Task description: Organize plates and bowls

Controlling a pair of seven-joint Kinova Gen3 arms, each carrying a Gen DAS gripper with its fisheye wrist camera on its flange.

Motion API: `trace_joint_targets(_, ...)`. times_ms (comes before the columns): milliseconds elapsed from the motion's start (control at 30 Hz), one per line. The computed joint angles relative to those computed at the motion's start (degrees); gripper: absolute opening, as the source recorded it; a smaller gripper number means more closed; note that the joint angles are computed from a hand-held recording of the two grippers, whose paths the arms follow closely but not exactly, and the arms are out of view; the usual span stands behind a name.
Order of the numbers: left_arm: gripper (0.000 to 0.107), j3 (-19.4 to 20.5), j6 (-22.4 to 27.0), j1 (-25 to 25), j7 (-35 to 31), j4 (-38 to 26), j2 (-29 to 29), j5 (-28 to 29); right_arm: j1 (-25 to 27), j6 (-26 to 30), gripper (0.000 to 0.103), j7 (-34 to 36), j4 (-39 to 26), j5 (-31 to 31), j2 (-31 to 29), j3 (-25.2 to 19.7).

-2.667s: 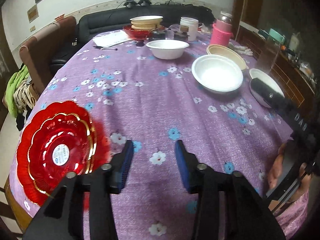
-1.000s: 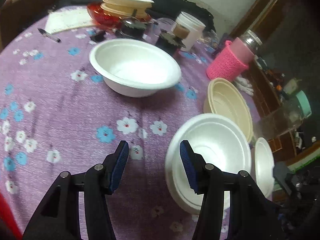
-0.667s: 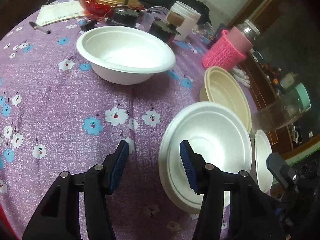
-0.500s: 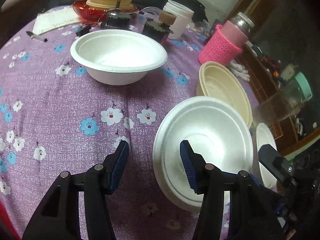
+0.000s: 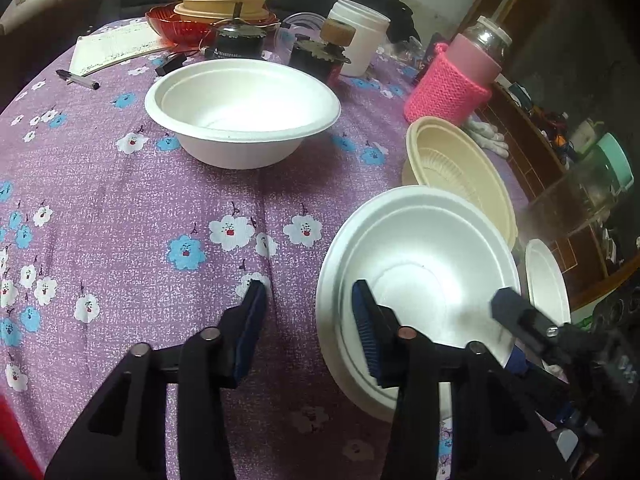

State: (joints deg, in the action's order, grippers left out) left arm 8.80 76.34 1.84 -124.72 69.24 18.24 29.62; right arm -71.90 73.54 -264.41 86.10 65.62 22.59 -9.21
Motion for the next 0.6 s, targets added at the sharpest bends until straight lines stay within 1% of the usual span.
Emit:
trace_joint_targets(67,0.027,0.1,0.2,-0.3,-0.2,-0.1,0.2,0.4,0.4,-0.3,0.047,0.6,-0.3,-0.8,0.0,-0.1)
trace_joint_targets(100,0.025,0.1,0.4,-0.3,-0.1,-0.1,0.3,0.5,0.4,-0.5,0.045,0.5,-0.2,-0.9,0.0,0.0)
trace_joint_targets(167,0.016,0.1,0.9,-0.3,-0.1,-0.3,0.6,0.7,0.4,-0.2,0.038,0.9,-0.6,-1.5,0.2,0.0)
trace_joint_targets(267,0.012,0.3,1.8,-0.9,-0.2,-0.6,0.9,1.8,0.1,0.1,0.035,0.1,-0.3,-1.8,0.1,0.2)
trace_joint_targets(300,0.011,0.3,1.8,-1.0,-0.4,-0.6,0.8,2.0,0.2,0.0,0.034,0.2,-0.3,-2.0,0.2,0.1)
trace_joint_targets(367,0.01,0.3,1.9,-1.3,-0.7,-0.4,0.6,2.5,0.5,-0.2,0.025,1.2,-0.5,-2.7,0.2,0.0)
trace_joint_targets(433,0.01,0.2,1.6,-1.4,-1.0,-0.1,0.3,2.8,0.8,-1.2,0.022,1.9,-0.5,-3.0,0.1,0.0)
trace_joint_targets(500,0.01,0.2,1.8,-1.7,-1.0,-0.2,0.2,3.3,1.0,-2.1,0.021,1.3,0.1,-3.0,-0.1,0.1)
trace_joint_targets(600,0.01,0.0,1.9,-1.8,-0.9,-0.3,0.3,3.2,1.1,-5.0,0.02,-3.0,3.1,-1.2,-1.1,0.3)
